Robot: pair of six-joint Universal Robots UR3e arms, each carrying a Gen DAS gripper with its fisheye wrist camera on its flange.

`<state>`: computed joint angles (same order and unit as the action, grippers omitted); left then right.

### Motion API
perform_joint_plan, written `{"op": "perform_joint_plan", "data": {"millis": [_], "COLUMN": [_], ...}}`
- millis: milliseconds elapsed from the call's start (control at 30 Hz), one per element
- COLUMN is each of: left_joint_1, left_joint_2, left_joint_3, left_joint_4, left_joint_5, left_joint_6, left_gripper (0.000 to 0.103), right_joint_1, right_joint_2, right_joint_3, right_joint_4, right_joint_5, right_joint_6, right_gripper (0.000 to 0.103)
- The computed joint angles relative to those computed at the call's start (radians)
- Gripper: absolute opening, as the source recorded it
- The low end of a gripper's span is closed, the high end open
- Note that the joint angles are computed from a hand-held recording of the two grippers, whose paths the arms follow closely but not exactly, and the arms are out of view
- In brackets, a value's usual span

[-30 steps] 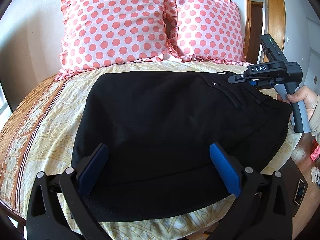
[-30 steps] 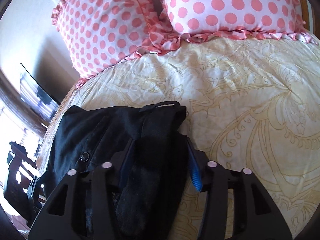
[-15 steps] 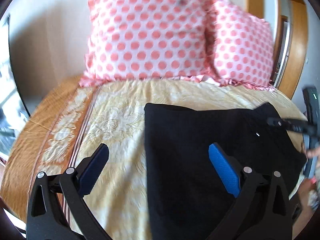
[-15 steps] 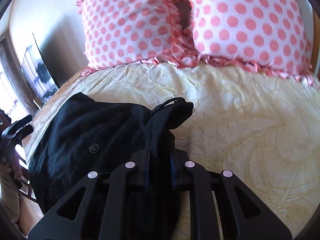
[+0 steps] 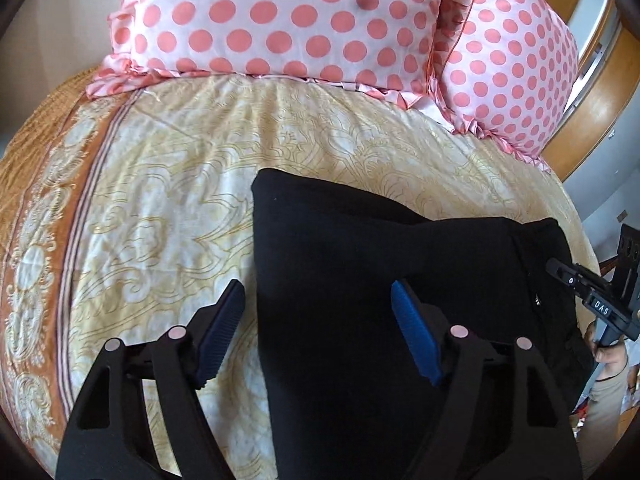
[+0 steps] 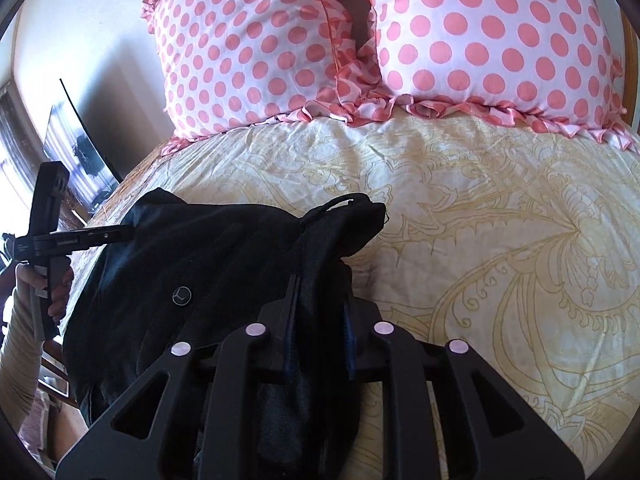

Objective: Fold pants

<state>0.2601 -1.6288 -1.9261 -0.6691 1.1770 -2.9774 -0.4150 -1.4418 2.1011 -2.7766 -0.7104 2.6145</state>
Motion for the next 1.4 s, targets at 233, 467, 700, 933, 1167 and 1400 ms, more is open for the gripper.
{"op": "perform_joint_plan", "data": {"millis": [233,467,700,933,1167,1400], "left_joint_1": [-0.010,-0.037,-0.091,-0.131,-0.231,-0.197], "left_joint_2": [0.006,-0.001,-0.200,-0.468,-0.542,-0.141], "left_joint_3": [-0.028,0.021,0.310,0.623,0.650,0.163], "left_joint_4": [0.084,0.130,0.215,0.031,0.113,0.337], "left_joint_5": [-0.004,0.018,0.092,0.203,0.420,0.349], "left_joint_6": [-0.033,-0.043,-0.167,-0.148,-0.120,-0.083], "left_gripper": [0.014,0.009,0.009,0.011,0.026,0.088], "right_joint_1": [-0.021,-0.001,0.105,0.242,0.290,0.144], "right_joint_2": [0.007,0.046,0.274,0.479,0.456,0.087], "right_joint_3": [0.016,-0.082,-0.440,-0.791,-0.745,-0.178], "right_joint_4": [-0.001,-0.007,-0.206,0.077,-0.004,-0.358], "right_joint_5": [0.058,0.085,0.007,-0.295,-0.463,-0.319], "right_joint_6": [-0.038,0.007,0.286,0.290,0.319,0.323], "right_gripper": [0.016,0.015,0.015,0.015,0.039,0.044]}}
